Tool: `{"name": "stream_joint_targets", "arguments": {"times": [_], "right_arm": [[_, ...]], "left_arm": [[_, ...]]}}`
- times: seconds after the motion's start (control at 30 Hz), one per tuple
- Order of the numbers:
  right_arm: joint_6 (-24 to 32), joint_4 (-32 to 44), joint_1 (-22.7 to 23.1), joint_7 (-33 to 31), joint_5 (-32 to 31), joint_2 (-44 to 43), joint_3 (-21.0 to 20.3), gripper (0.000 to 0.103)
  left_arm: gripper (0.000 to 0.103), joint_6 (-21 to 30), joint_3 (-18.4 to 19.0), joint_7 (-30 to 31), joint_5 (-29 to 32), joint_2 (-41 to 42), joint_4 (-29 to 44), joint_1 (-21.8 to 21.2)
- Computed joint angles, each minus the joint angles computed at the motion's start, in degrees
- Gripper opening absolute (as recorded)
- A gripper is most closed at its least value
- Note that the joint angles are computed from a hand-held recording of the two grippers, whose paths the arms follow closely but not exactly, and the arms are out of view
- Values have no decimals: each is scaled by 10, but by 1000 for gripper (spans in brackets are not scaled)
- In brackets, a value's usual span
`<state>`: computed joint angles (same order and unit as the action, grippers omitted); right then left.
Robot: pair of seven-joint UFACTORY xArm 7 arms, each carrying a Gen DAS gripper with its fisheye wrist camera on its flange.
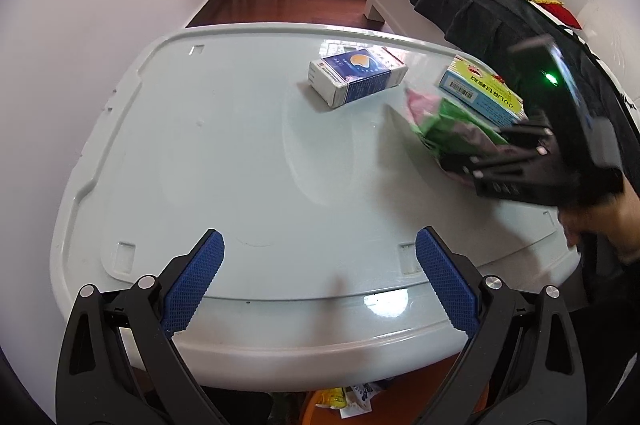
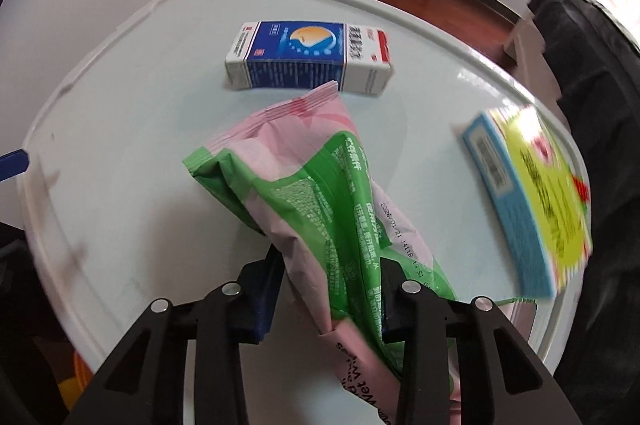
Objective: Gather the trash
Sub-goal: 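Grasp the blue-white medicine box with the left gripper while the right gripper holds the bag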
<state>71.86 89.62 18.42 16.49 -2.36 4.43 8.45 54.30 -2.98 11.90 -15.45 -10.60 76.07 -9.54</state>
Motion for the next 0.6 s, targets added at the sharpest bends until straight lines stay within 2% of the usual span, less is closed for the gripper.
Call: {"name": "stream_joint_targets", "arguments": {"times": [0.17,0.3,0.43,0.6], "right_arm": [[-17,-58,-1,47,23,-60,4,37],[-44,-110,-7,111,44,-118,7,37],[-68,-161,-14,168,43,-175,15,37],[-86,-205,-23,211,27,-225,28,37]], "left_arm": [[94,-6,-1,-2,9,-8,-10,1],[94,-3,2,9,5,-14,-18,-1],[94,3,4,17,-3,-21,-26,-3],[94,-2,-7,21,29,-26,-31,-4]]}}
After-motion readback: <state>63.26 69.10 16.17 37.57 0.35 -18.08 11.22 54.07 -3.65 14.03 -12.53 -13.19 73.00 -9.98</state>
